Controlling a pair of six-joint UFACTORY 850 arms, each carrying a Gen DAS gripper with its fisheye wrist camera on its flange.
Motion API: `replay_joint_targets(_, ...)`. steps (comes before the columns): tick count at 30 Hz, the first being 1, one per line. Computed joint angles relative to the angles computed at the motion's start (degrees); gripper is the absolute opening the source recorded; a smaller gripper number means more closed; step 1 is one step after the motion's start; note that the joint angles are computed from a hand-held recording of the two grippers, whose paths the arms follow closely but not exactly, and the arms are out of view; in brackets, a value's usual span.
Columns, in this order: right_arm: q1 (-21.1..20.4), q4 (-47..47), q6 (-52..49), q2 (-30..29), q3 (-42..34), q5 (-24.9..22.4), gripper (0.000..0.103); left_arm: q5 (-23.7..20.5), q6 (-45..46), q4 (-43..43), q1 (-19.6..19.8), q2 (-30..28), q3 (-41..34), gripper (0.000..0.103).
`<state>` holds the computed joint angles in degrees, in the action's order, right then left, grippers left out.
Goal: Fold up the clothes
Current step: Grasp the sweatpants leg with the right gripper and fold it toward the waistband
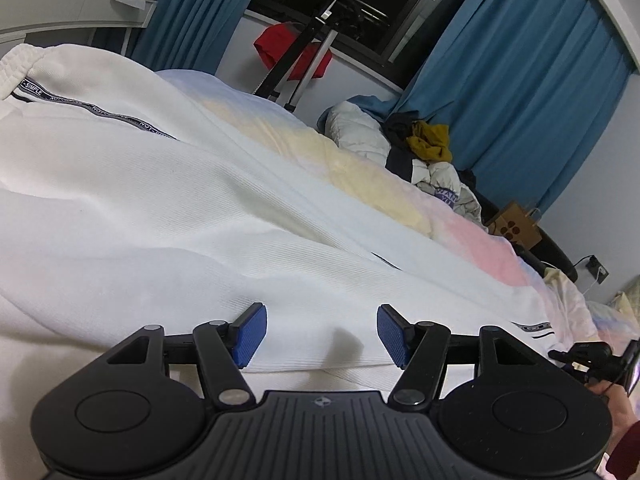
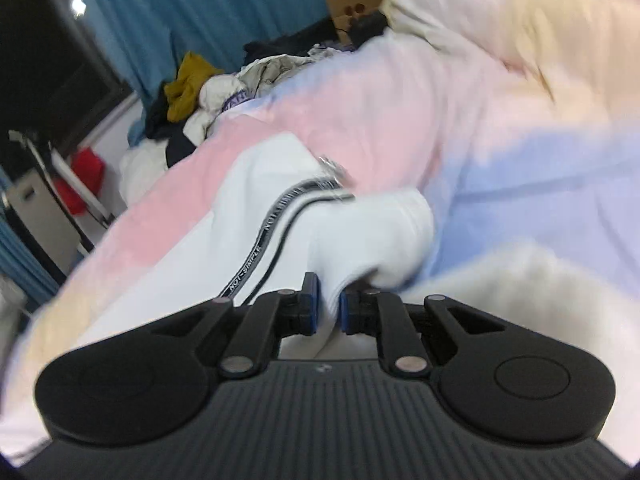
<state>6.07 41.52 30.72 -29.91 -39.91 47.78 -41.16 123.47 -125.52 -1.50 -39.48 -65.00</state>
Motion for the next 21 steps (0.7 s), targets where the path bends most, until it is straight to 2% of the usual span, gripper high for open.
replay_joint_targets(4, 0.05, -1.04, 8.32, 0.49, 0.19, 3.06, 0.014, -0.17, 0.62, -0.09, 0.09, 0.03, 0.07, 0.064)
replay_joint_targets(9, 1.63, 7.83, -1.69, 1.11, -1.12, 1.20, 0.014, 0.12, 1.45, -0.36, -0.11, 0.30, 0.26, 0.064)
replay_joint_targets(15, 4.54, 14.36, -7.48, 5.49, 1.61, -1.58, 0.016, 0.61, 3.41, -1.40, -0.41, 1.41, 1.27, 0.064)
replay_joint_targets(17, 6.67, 18.94, -10.42, 8.47, 2.93, -2.12, 0.016, 1.11, 3.99, -1.95, -0.57, 1.97, 1.78, 0.064)
replay_joint_targets(21, 12.43, 25.95, -15.62, 14.29, 6.39, 1.05, 0.016, 1.97, 4.69, -2.44, -1.05, 4.00, 3.38, 0.064)
